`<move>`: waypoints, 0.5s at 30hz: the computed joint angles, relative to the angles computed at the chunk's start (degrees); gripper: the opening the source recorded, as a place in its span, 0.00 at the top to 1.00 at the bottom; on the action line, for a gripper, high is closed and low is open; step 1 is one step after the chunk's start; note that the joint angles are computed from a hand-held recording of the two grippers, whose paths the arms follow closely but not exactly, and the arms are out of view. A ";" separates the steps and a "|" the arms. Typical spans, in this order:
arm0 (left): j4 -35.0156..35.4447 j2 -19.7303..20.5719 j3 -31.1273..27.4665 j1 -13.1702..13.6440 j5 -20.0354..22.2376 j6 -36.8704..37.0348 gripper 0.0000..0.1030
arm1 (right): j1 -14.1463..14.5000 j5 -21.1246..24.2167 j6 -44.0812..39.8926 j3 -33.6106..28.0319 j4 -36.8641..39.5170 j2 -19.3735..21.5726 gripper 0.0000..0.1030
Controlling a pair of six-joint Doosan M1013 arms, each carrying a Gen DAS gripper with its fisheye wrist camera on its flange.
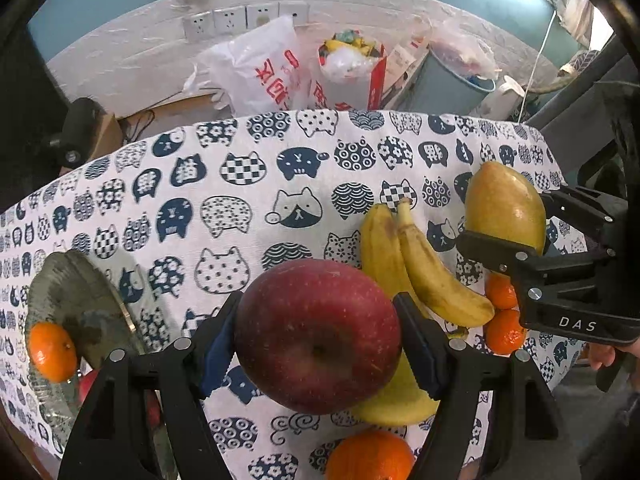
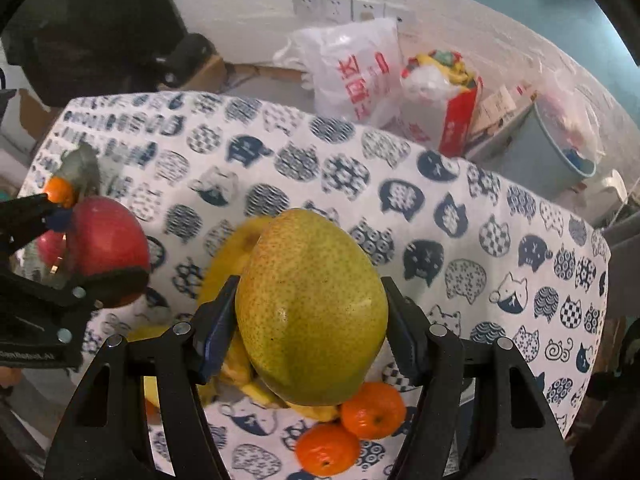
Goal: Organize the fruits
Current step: 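Carry the pear and red apple with both tools over the green plate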
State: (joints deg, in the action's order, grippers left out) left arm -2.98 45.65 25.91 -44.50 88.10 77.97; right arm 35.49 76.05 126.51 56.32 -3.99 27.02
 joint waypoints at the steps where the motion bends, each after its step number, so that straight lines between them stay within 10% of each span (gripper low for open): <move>1: 0.09 -0.49 0.69 0.05 -0.45 -0.05 0.27 | -0.05 -0.30 -0.37 -0.36 -0.04 0.14 0.35; 15: 2.90 -7.54 9.79 1.58 -6.77 -1.41 0.27 | 2.02 -0.73 -3.68 -9.98 -0.67 4.27 0.35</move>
State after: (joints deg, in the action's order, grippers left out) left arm -0.08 38.11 35.70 -42.92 81.32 76.56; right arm 37.51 75.32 122.83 46.34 -4.65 31.29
